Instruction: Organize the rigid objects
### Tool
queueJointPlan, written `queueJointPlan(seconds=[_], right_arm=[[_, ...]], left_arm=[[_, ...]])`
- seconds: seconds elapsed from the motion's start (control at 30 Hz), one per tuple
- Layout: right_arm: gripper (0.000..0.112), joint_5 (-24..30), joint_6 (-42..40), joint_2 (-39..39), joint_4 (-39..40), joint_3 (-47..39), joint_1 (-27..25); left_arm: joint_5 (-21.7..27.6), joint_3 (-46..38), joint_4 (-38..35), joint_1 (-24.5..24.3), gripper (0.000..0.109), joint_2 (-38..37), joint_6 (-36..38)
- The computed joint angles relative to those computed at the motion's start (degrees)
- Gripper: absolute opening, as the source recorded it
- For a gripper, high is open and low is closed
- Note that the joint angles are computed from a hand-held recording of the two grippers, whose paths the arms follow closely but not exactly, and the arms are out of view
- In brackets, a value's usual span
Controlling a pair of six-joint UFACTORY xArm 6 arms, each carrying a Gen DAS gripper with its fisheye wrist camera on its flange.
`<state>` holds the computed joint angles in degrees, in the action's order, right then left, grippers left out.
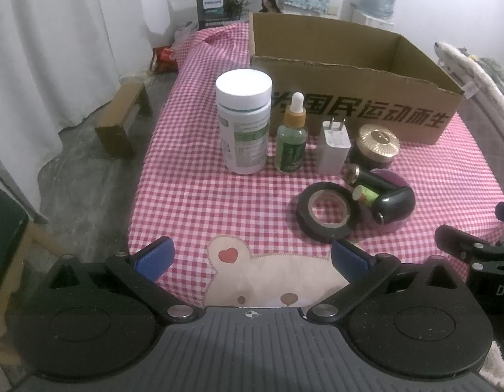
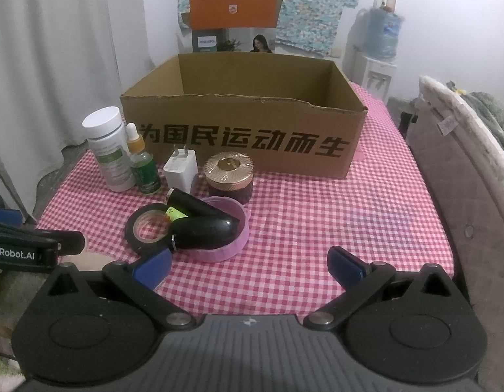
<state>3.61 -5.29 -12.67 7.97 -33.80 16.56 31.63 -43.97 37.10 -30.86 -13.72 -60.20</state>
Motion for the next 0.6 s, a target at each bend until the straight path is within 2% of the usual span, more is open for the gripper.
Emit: queueJointPlan(seconds=[0.6], right_arm=[[0.103,0.1,-0.8,-0.1,0.7,0.0,0.3]], left_arm=[[0.4,0.3,0.4,0.1,0.103,-0.1,-0.6]])
